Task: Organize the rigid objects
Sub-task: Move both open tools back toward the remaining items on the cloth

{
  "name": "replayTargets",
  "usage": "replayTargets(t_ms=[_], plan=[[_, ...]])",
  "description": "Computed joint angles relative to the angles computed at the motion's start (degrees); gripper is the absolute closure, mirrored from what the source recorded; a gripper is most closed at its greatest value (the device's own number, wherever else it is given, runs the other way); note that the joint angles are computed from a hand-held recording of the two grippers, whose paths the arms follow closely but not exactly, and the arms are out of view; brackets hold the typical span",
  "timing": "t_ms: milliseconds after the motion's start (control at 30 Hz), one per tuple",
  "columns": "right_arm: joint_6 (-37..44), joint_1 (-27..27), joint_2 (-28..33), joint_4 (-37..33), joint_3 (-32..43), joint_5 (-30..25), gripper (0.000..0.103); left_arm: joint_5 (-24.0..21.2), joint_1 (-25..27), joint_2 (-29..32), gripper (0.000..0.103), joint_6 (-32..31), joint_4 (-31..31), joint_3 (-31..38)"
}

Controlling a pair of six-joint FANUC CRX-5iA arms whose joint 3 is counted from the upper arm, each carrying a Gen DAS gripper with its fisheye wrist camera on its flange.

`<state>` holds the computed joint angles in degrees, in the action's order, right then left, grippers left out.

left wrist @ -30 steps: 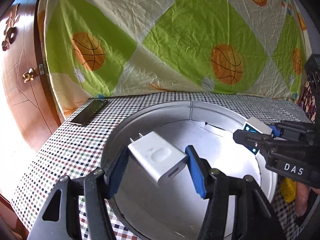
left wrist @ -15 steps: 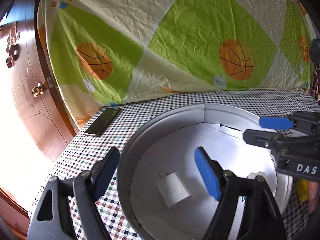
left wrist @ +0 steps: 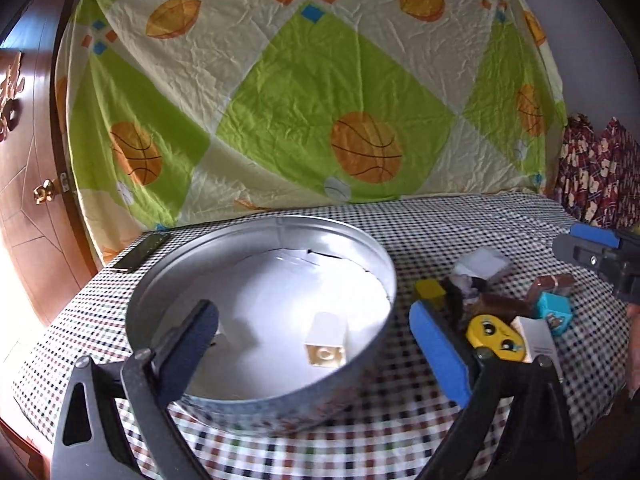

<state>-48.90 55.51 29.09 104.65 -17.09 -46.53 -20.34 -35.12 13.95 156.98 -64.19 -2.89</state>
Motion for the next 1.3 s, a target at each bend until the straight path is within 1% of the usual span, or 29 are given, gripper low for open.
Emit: replayTargets(t_ms=[100,200,267,367,500,567,633,667,733,767,900,1033,1200,1300], plan=[[-2.5,1.4,-0.8,-0.7,-3.5,-2.4,0.029,-0.7,-2.5,0.1,0.004,2.6,-1.9,0.0],[-3.2,2.2,0.0,-1.4,-4.1,-3.1,0.029,-1.2,-4.0,0.3,0.001,4.4,-2.6,-0.4],[-3.7,2.0,0.5,-1.0,-4.1,-1.3,0.029,-1.2,-4.4,0.8,0.001,3.6,-1.6,-0.4],[-4.0,1.1,1.7,1.6,-3.0,2.4,0.029,-2.4,-4.8,1.5,0.001,3.5,-1.3,-0.1],[-2.8,0.0,3.0,2.6,-1.0,7.9,0.028,-2.9,-4.2,1.5,0.001,4.8,-1.4,0.0],[-1.6,-0.2,3.5,1.1,-0.2,10.0,0.028,-2.8,-3.9,1.5,0.001,5.4,-1.5,-0.2],[-0.1,-0.4,3.8,-0.9,0.5,12.1,0.028,-2.0,-3.3,1.6,0.001,4.2,-0.3,-0.4],[0.7,-0.4,4.0,-1.7,0.9,12.3,0.028,-1.7,-3.2,1.6,0.001,3.9,-0.1,-0.4],[4.6,0.3,4.6,-5.6,2.2,12.0,0.023,-1.2,-3.0,1.8,0.001,2.9,0.7,-0.5],[6.7,0.7,4.9,-7.5,2.8,12.0,0.023,-0.8,-2.8,1.8,0.001,2.0,1.4,-0.5],[10.2,0.3,5.5,-10.0,4.4,14.0,0.022,-0.4,-2.9,1.7,0.001,1.6,1.5,-0.8],[10.9,0.9,5.4,-10.4,4.2,13.1,0.022,-0.4,-2.9,1.7,0.001,1.5,1.6,-0.8],[12.6,2.1,5.7,-12.8,4.3,11.6,0.022,-0.2,-2.9,1.7,0.001,1.0,2.1,-0.8],[17.8,4.3,7.4,-18.6,6.9,7.1,0.022,-0.2,-3.1,1.9,0.001,0.4,2.4,-0.6]])
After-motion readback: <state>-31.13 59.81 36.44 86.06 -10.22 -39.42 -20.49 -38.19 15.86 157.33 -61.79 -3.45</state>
